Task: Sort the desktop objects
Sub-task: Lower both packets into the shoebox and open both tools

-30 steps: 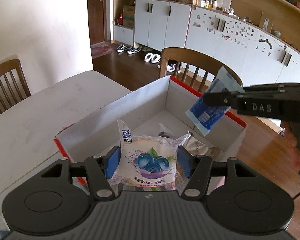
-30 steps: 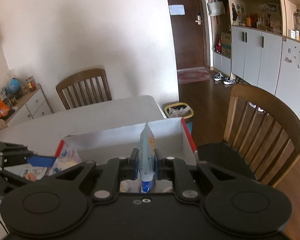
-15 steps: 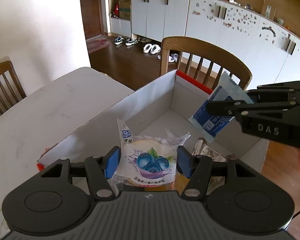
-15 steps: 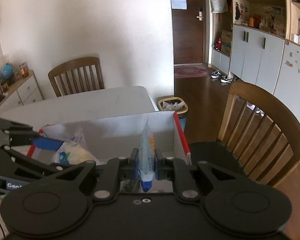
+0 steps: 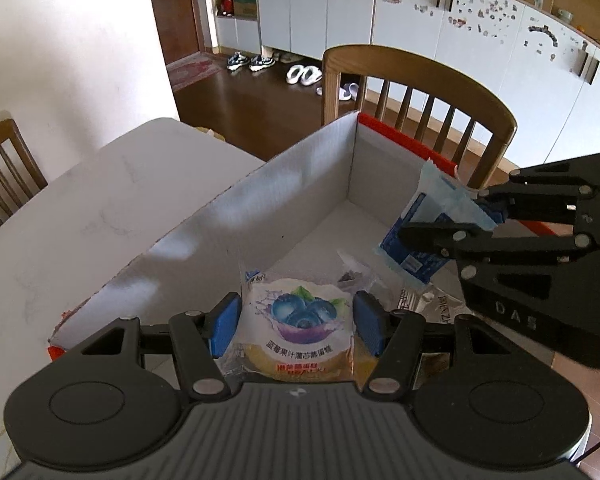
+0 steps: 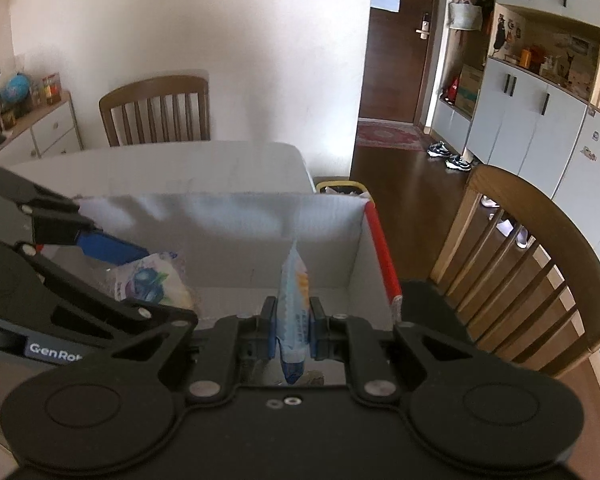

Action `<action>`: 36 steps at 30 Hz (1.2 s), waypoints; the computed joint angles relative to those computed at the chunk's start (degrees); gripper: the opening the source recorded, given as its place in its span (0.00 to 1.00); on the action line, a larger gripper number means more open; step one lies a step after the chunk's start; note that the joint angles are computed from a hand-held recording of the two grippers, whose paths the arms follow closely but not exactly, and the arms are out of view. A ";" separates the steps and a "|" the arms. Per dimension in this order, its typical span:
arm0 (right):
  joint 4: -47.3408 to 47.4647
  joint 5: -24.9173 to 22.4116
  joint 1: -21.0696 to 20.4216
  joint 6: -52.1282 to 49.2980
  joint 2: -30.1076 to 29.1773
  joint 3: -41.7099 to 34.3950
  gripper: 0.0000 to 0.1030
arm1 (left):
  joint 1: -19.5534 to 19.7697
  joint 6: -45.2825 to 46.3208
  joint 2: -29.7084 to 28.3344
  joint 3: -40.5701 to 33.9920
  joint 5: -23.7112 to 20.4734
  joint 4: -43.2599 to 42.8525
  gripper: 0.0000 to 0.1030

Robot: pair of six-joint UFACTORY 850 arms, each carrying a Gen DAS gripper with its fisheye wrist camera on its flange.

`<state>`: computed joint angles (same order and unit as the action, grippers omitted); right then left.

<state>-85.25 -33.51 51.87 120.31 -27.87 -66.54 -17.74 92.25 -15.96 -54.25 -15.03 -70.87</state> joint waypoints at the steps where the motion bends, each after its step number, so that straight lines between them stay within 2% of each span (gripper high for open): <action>1: 0.21 0.19 -0.03 -0.37 -0.21 -0.13 0.13 | 0.01 -0.74 -0.23 -0.19 0.02 0.49 0.59; 11: 1.90 2.93 -1.25 -2.43 -0.93 -0.62 0.13 | -0.61 -10.85 -3.09 -3.43 0.77 10.28 0.59; 20: 1.93 3.33 -1.29 -3.10 -0.90 -0.64 0.18 | -1.42 -20.94 -5.61 -6.52 -0.32 19.71 0.60; 26: 0.96 4.22 -1.43 -3.30 -0.23 0.36 0.22 | -1.00 -16.97 -5.50 -6.03 -0.44 15.59 0.65; 29: 0.83 4.11 -1.38 -3.52 0.13 0.78 0.26 | -0.66 -13.95 -5.01 -5.42 -0.60 12.91 0.74; 36: 1.57 3.02 -1.05 -4.92 1.06 1.68 0.33 | -0.48 -9.14 -3.70 -3.99 -0.28 9.03 0.75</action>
<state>-83.68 -30.50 50.82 115.39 -26.82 -64.86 -18.22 83.11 -19.66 -58.24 -15.31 -61.83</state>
